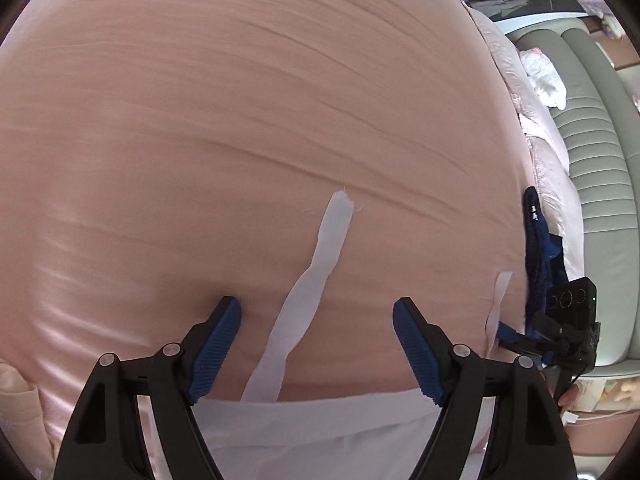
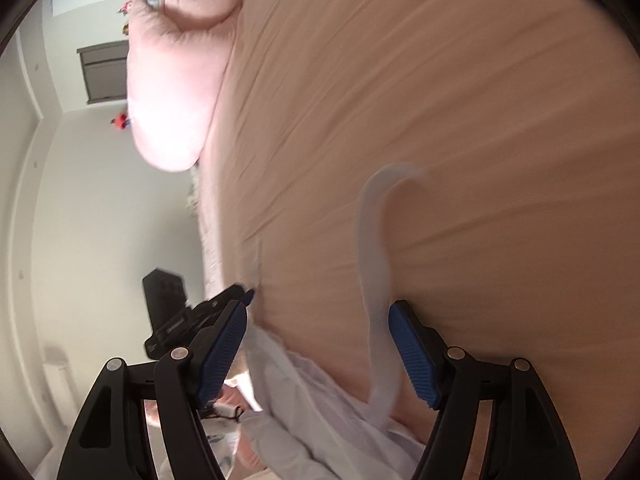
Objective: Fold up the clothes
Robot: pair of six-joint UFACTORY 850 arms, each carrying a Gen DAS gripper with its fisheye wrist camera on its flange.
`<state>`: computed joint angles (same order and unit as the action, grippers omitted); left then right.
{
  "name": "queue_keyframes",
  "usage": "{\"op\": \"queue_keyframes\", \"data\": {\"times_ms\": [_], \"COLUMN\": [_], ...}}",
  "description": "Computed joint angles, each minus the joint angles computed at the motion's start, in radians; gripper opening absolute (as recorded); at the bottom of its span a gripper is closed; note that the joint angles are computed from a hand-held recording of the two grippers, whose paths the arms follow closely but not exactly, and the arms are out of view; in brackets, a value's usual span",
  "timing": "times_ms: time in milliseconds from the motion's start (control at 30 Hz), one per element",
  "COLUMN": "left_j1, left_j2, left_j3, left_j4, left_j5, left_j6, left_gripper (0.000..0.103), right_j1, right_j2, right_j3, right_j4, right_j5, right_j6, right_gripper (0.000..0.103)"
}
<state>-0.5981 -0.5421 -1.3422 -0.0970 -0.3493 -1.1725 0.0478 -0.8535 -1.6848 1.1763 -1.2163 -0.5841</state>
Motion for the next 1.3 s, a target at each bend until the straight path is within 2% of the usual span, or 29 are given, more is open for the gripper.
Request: {"op": "queue_keyframes", "data": {"times_ms": [167, 333, 367, 400, 433, 467, 500, 533, 567, 633, 700, 900, 1133, 1300], "left_j1": [-0.01, -0.039, -0.046, -0.05, -0.053, -0.058, -0.061, -0.064, -0.067, -0.073, -0.077, -0.085, -0.095, -0.119], "left_j2": [-0.028, -0.119, -0.128, -0.135, -0.137, -0.138, -0.134, -0.13, -0.124, -0.118, -0.111, -0.097, -0.11, -0.085], "left_j3": [-0.026, -0.181, -0.199, -0.211, -0.219, -0.221, -0.215, -0.207, -0.197, -0.184, -0.17, -0.149, -0.206, -0.196], "left_j4": [-0.147, 0.094, 0.14, 0.171, 0.205, 0.231, 0.244, 0.258, 0.273, 0.304, 0.323, 0.316, 0.293, 0.327], "left_j5": [0.084, -0.064, -0.094, -0.125, -0.155, -0.172, -0.171, -0.17, -0.169, -0.179, -0.176, -0.153, -0.219, -0.22], "left_j6": [0.172, 0.004, -0.029, -0.05, -0.075, -0.098, -0.113, -0.132, -0.158, -0.208, -0.248, -0.302, -0.283, -0.343], "left_gripper": [0.078, 0.075, 0.071, 0.059, 0.049, 0.046, 0.041, 0.035, 0.031, 0.014, 0.008, 0.005, 0.005, 0.005], "right_j1": [0.016, 0.029, 0.032, 0.032, 0.032, 0.033, 0.033, 0.033, 0.026, 0.012, 0.013, 0.044, 0.053, 0.064], "right_j2": [-0.007, 0.007, 0.012, 0.014, 0.016, 0.018, 0.02, 0.02, 0.011, -0.007, -0.01, 0.022, 0.027, 0.076], "right_j3": [-0.004, 0.017, 0.022, 0.024, 0.025, 0.027, 0.029, 0.031, 0.034, 0.04, 0.038, 0.025, 0.024, 0.077], "right_j4": [0.033, 0.055, 0.059, 0.045, 0.03, 0.014, -0.001, -0.014, 0.007, 0.047, 0.049, -0.055, -0.028, 0.003], "right_j5": [0.019, 0.081, 0.1, 0.121, 0.142, 0.163, 0.184, 0.203, 0.194, 0.175, 0.171, 0.252, 0.244, 0.244], "right_j6": [-0.005, -0.022, -0.024, -0.019, -0.013, -0.007, -0.001, 0.006, 0.013, 0.029, 0.033, 0.035, 0.018, -0.062], "right_gripper": [0.073, 0.073, 0.07, 0.068, 0.059, 0.044, 0.034, 0.007, 0.0, 0.0, 0.0, 0.0, 0.0, 0.003]}}
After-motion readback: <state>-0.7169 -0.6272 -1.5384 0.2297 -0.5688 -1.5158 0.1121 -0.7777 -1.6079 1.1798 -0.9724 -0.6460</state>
